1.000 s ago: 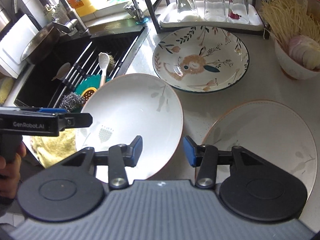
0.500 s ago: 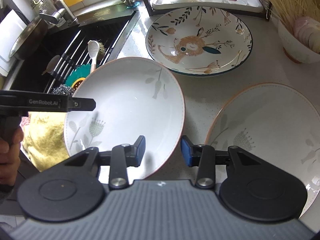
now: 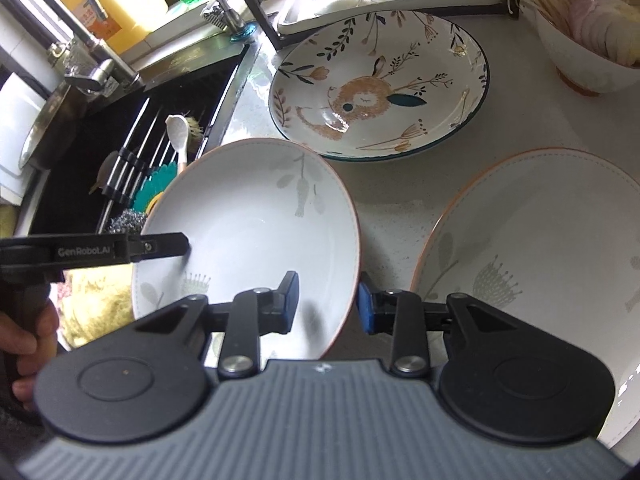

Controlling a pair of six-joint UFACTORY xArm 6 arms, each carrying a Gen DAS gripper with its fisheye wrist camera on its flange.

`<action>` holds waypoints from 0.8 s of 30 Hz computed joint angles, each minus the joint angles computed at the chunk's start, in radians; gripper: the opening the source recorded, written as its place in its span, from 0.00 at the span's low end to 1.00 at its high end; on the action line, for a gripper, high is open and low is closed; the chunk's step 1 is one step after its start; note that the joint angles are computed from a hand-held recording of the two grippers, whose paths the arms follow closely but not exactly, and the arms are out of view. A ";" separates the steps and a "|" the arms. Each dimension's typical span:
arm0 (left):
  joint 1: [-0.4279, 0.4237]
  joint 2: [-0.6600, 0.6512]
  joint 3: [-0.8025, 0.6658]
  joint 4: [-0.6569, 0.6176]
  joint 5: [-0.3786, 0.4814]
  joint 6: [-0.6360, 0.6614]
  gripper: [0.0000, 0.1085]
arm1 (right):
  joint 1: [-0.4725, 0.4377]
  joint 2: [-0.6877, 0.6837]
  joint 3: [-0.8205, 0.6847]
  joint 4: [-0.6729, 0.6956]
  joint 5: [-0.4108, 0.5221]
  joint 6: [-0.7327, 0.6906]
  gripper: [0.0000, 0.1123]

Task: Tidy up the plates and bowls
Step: 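Close the left gripper on the white plate's orange rim, then lift the white plate with the left gripper toward the other white plate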

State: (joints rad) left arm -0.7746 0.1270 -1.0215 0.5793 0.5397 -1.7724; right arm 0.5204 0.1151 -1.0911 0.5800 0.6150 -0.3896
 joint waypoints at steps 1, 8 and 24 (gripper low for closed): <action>0.000 -0.001 0.002 0.001 -0.002 0.001 0.20 | -0.003 0.002 -0.002 0.012 0.003 0.001 0.30; 0.006 -0.038 0.039 0.022 -0.041 -0.049 0.15 | -0.014 -0.001 -0.009 0.055 0.016 -0.023 0.31; -0.064 -0.103 -0.025 0.086 0.118 -0.119 0.14 | -0.060 -0.055 -0.044 0.162 0.106 -0.096 0.30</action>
